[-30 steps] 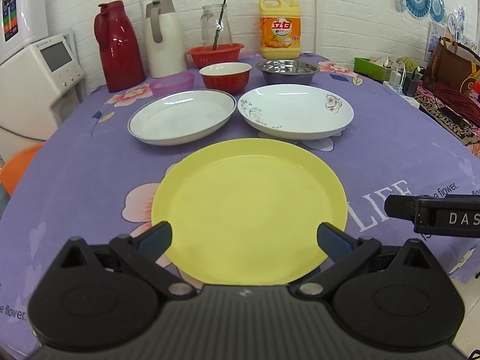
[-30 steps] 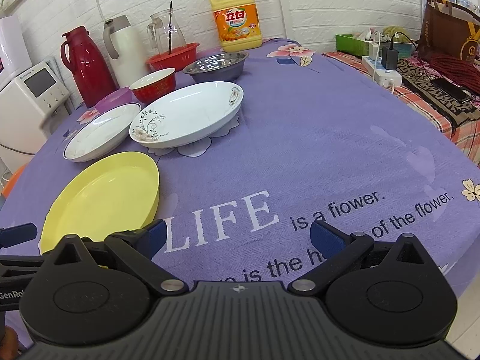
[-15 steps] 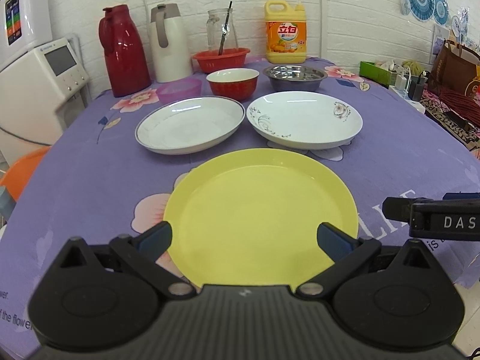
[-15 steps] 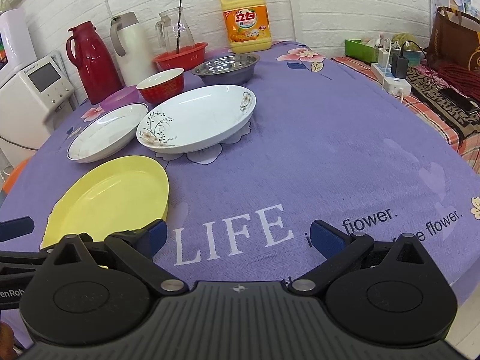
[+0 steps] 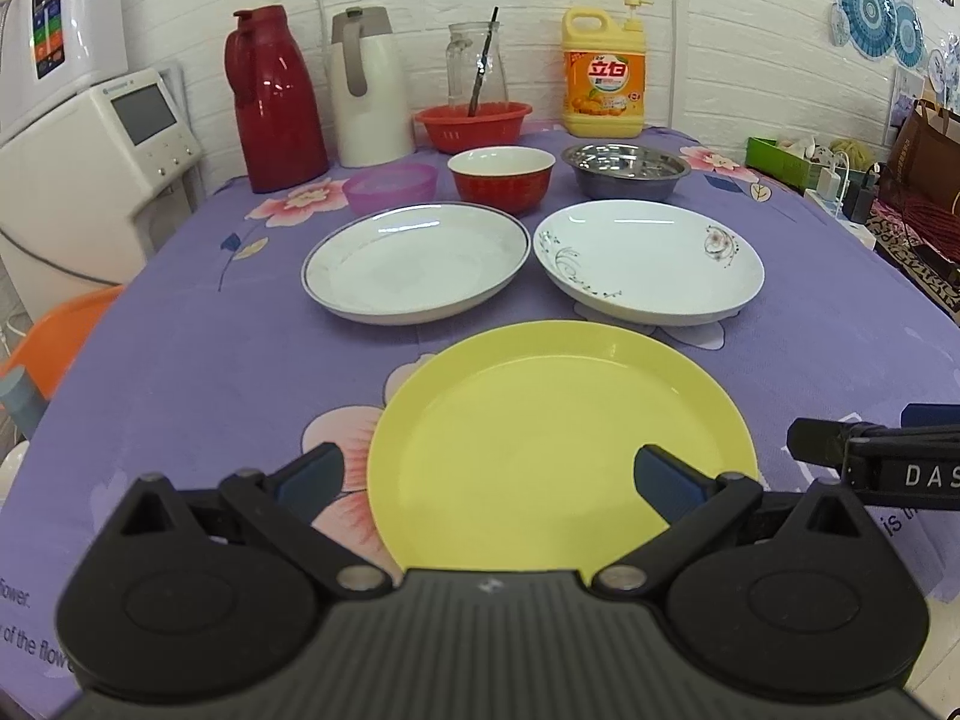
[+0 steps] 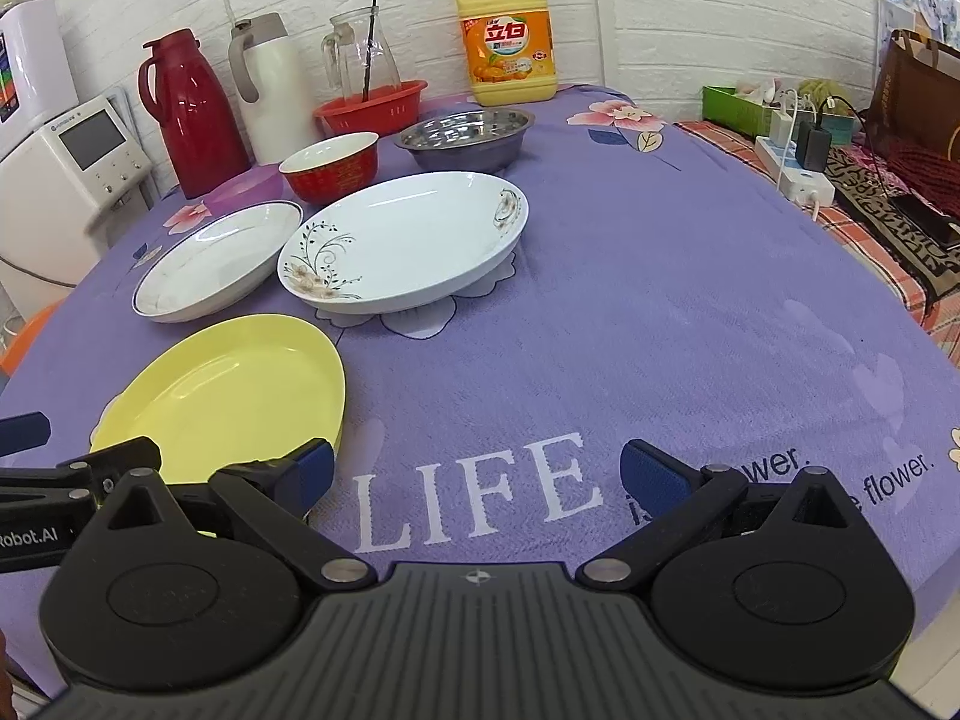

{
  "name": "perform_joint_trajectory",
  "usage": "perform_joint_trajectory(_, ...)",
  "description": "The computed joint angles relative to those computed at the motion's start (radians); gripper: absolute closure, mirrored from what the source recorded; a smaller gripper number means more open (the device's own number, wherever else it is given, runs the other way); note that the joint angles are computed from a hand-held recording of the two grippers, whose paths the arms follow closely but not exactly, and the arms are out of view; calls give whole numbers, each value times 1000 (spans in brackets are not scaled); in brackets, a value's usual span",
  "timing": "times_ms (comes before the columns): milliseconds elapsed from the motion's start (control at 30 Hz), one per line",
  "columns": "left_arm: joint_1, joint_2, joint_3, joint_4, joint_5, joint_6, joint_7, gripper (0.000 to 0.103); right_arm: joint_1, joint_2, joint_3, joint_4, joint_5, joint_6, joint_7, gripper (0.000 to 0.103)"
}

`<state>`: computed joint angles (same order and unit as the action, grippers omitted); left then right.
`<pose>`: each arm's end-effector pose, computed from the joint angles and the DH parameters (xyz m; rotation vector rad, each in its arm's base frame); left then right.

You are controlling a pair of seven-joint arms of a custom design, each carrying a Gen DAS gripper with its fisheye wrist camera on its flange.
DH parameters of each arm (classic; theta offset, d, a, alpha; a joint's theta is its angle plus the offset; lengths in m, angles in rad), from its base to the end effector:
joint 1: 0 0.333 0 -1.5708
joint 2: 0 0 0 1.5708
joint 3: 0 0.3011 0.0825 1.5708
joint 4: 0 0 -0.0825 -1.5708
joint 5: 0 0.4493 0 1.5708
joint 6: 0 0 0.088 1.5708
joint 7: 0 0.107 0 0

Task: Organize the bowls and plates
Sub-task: 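Move both grippers toward the rim of the yellow plastic plate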

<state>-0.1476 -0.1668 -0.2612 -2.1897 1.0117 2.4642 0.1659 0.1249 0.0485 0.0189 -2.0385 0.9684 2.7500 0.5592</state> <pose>0.5462 -0.2416 0.4583 -1.8586 1.3660 -0.5860 0.6531 0.0607 0.4343 -1.8991 1.3077 -0.4173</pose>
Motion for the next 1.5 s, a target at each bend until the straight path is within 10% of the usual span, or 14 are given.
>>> perform_joint_trajectory(1500, 64, 13, 38, -7, -46, 59, -1, 1, 14, 76, 47, 77, -48, -11, -33, 0)
